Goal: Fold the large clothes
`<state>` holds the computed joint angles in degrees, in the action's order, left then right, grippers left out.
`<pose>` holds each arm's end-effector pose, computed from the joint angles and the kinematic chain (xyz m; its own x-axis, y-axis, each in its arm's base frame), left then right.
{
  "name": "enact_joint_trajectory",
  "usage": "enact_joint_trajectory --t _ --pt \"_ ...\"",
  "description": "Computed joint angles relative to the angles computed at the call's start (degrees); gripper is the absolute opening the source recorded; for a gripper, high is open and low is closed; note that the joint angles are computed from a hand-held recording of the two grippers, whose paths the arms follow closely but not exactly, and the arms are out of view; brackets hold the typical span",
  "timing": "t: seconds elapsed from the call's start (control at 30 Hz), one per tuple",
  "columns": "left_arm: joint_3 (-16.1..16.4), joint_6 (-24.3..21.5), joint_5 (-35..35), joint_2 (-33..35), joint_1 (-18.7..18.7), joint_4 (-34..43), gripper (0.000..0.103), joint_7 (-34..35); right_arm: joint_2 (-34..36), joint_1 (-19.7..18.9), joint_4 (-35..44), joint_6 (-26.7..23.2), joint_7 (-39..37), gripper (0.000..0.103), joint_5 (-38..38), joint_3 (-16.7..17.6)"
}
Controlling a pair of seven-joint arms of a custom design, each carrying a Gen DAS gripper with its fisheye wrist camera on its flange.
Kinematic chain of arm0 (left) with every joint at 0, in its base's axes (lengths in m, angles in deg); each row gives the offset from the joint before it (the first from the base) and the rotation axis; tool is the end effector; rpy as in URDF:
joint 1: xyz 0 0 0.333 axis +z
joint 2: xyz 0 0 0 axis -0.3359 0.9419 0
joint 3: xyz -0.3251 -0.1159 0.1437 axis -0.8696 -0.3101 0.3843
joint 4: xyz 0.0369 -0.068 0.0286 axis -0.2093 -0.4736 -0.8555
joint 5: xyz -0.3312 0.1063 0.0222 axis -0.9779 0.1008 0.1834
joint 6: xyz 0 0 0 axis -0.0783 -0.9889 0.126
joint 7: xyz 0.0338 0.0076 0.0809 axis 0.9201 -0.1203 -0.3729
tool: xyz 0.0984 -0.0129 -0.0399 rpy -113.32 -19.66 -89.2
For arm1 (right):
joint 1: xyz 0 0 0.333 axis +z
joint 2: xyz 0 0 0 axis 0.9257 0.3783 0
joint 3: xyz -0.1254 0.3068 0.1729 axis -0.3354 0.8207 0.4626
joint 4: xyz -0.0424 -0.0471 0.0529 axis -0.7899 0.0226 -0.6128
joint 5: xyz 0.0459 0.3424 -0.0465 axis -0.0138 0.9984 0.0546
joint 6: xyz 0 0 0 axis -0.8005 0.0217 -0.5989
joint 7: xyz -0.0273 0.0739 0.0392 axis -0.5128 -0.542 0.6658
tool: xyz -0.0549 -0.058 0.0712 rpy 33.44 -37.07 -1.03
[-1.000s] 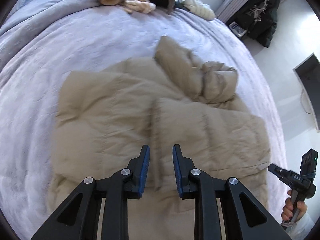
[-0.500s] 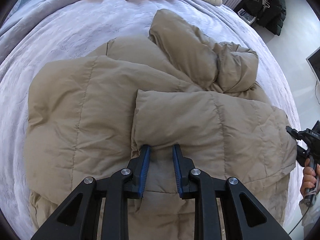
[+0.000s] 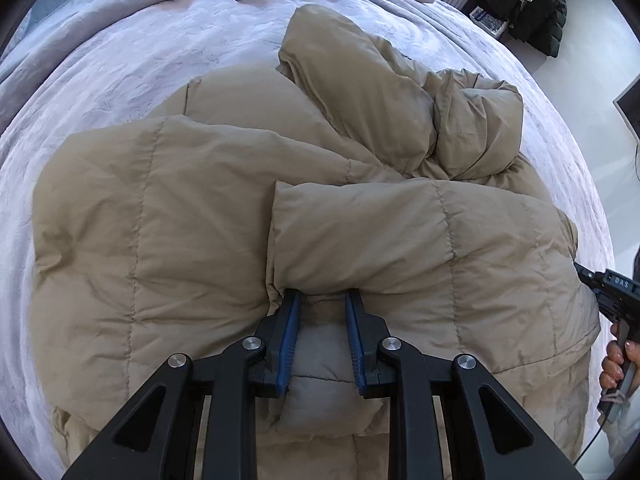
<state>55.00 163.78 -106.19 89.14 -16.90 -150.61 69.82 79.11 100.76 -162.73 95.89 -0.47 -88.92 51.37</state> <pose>0.5672 -0.0759 0.3238 -0.5510 -0.7953 0.2527 -0.8202 0.4604 -0.3395 0.3650 0.3590 0.3168 -0.6789 -0.5008 -0.5370 -0.4099 0.8652 -0.2887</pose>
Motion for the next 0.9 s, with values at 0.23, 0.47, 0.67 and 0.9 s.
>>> enact_joint_trajectory --t 0.23,0.47,0.67,0.9 --pt "1.01 0.63 0.38 -4.19 0.23 -2.09 0.025 -1.34 -5.84 4.34 -1.14 -12.31 -29.16 0.016 27.92 3.35" --pt "3.61 0.03 1.80 -8.73 0.90 -5.63 0.025 -0.84 -8.89 8.55 -2.67 -14.84 -27.69 0.016 32.64 5.10" --pt "5.50 -1.26 5.94 -12.19 0.54 -9.73 0.025 -3.21 -7.98 10.04 -2.22 -11.09 -24.32 0.020 32.29 5.46" --pt "6.67 -1.57 9.10 -17.60 0.10 -14.99 0.098 -6.46 -7.16 12.18 0.28 -9.81 -27.22 0.027 35.34 6.10"
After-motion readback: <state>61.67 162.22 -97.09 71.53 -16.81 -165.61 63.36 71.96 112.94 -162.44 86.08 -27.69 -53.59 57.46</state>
